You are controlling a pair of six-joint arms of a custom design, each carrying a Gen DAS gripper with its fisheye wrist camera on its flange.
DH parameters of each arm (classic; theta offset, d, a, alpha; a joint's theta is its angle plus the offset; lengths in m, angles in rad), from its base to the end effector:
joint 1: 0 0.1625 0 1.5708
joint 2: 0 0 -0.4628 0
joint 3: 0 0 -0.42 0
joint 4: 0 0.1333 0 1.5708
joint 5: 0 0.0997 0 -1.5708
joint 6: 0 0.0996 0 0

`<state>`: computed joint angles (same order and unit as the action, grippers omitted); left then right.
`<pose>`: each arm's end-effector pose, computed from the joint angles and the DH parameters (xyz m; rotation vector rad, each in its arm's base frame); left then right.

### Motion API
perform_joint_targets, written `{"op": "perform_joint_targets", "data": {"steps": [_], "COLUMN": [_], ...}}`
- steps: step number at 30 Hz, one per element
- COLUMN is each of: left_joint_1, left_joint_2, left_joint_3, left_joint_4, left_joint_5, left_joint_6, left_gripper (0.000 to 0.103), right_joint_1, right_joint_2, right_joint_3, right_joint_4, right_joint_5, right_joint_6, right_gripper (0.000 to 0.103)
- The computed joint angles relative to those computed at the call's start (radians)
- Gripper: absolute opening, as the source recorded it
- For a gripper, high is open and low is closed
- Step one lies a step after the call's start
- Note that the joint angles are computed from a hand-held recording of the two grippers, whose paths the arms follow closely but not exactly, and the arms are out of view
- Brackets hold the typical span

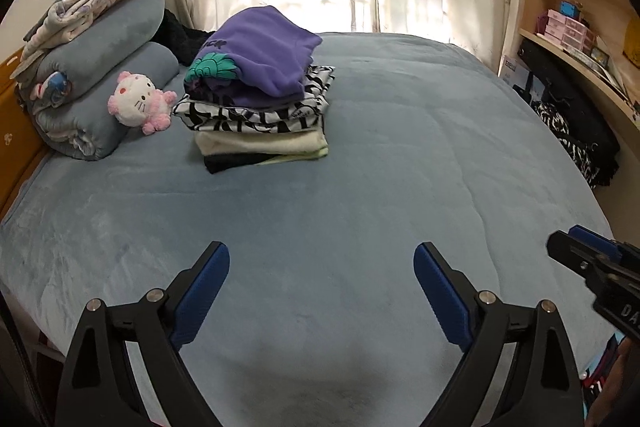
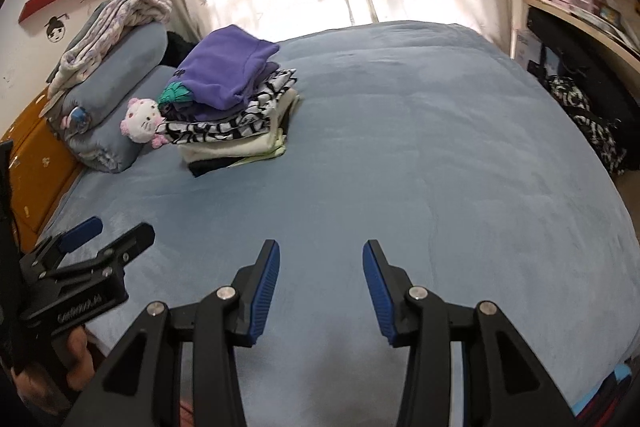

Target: Fold large clothes

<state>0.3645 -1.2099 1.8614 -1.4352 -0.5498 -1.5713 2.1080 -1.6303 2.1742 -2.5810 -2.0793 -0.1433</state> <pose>-0.4182 -0.3931 0.2335 0.0957 2.0803 -0.9647 0.3083 -0.3518 0.3743 0.7268 -2.5407 0.7484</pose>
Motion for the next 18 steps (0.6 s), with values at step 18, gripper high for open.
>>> {"op": "perform_joint_targets", "data": {"steps": [18], "left_joint_1": [-0.002], "left_joint_2": [0.040], "left_joint_3": [0.008], "left_joint_4": [-0.106], "left_joint_5": [-0.045], "left_joint_6": [0.039], "left_gripper": [0.093], "right_joint_1": [-0.013], "right_joint_2": [-0.030], "right_joint_3": [0.036], "right_joint_4": [-0.008], "right_joint_5": [0.031], "right_joint_6": [-0.006], "right_gripper": [0.044]}}
